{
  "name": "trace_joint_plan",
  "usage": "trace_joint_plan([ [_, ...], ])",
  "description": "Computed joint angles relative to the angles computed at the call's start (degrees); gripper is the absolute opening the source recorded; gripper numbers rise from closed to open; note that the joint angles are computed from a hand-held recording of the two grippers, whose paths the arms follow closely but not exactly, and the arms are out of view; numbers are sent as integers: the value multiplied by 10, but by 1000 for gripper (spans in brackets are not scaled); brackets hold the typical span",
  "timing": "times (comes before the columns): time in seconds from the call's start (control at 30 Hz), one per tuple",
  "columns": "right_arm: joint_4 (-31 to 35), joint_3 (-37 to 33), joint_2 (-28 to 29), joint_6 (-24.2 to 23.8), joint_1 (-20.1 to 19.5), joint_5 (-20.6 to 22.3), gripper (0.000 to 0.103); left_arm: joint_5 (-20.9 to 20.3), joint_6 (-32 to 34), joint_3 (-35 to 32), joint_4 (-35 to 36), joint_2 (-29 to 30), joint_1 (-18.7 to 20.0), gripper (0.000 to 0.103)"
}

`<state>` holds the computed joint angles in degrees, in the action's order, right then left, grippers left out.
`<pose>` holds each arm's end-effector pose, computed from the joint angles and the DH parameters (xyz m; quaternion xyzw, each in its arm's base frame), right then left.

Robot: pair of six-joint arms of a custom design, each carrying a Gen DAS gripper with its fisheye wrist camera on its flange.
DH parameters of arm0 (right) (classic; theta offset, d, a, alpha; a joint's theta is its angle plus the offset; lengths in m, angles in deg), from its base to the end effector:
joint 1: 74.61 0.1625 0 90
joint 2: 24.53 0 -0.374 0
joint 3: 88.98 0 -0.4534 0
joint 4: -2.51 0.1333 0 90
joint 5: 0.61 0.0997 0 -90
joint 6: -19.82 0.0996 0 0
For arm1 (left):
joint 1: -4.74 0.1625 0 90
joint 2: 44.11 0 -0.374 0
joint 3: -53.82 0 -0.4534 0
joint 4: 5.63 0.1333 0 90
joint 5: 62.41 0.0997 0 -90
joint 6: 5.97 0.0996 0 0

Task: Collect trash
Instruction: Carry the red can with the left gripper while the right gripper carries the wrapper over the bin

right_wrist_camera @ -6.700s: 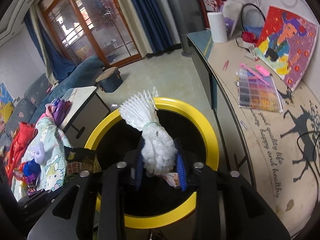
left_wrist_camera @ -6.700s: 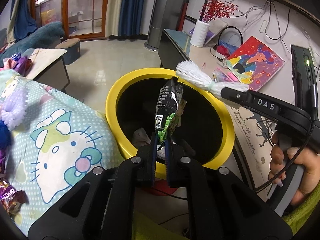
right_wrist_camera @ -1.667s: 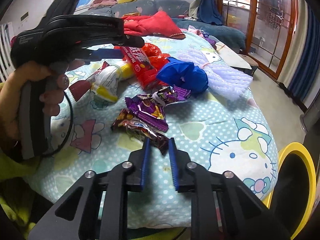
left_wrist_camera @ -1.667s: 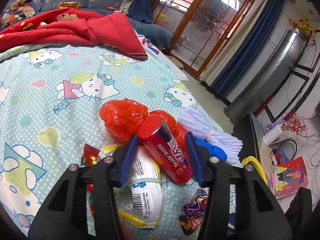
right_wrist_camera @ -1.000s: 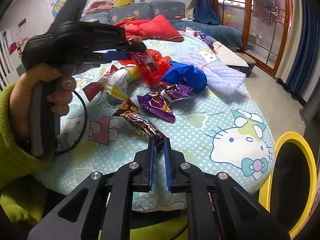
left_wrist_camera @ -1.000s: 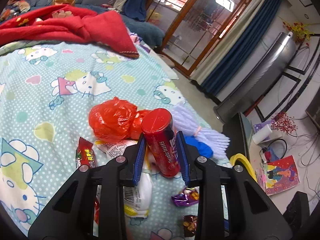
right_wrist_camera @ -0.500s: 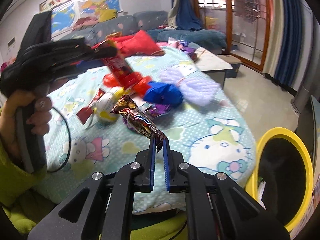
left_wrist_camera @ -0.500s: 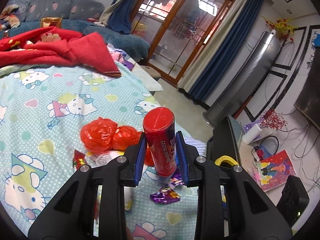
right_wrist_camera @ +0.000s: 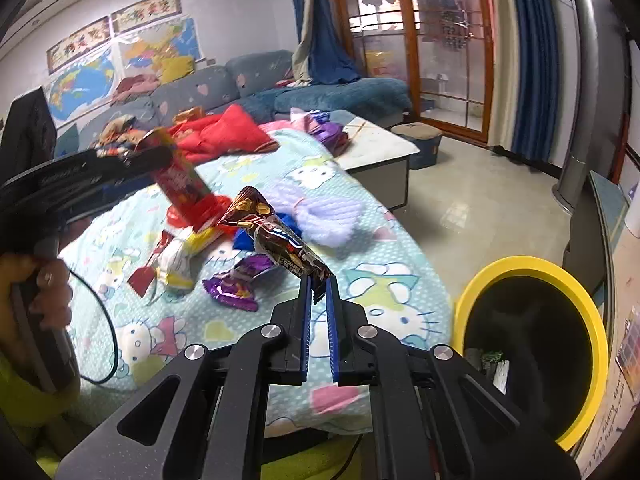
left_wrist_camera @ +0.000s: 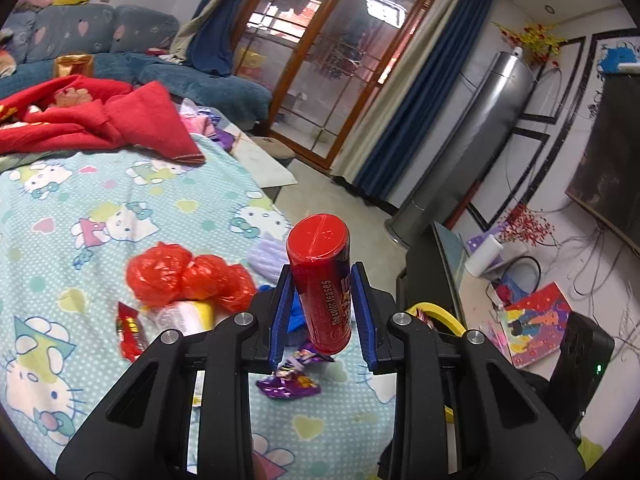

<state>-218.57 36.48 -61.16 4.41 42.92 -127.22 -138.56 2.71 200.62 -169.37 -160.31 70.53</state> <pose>0.2675 -0.3533 -0.0598 0.2188 -0.8656 0.3712 0.2552 -0.0060 -0.3964 0.2649 0.2188 0.8980 -0.3768 0.0618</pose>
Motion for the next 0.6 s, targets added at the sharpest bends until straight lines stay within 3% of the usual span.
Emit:
trace_joint_plan([
  [0.6, -65, 35, -30, 24, -24, -20, 7, -15, 9, 22, 20, 4, -41, 22],
])
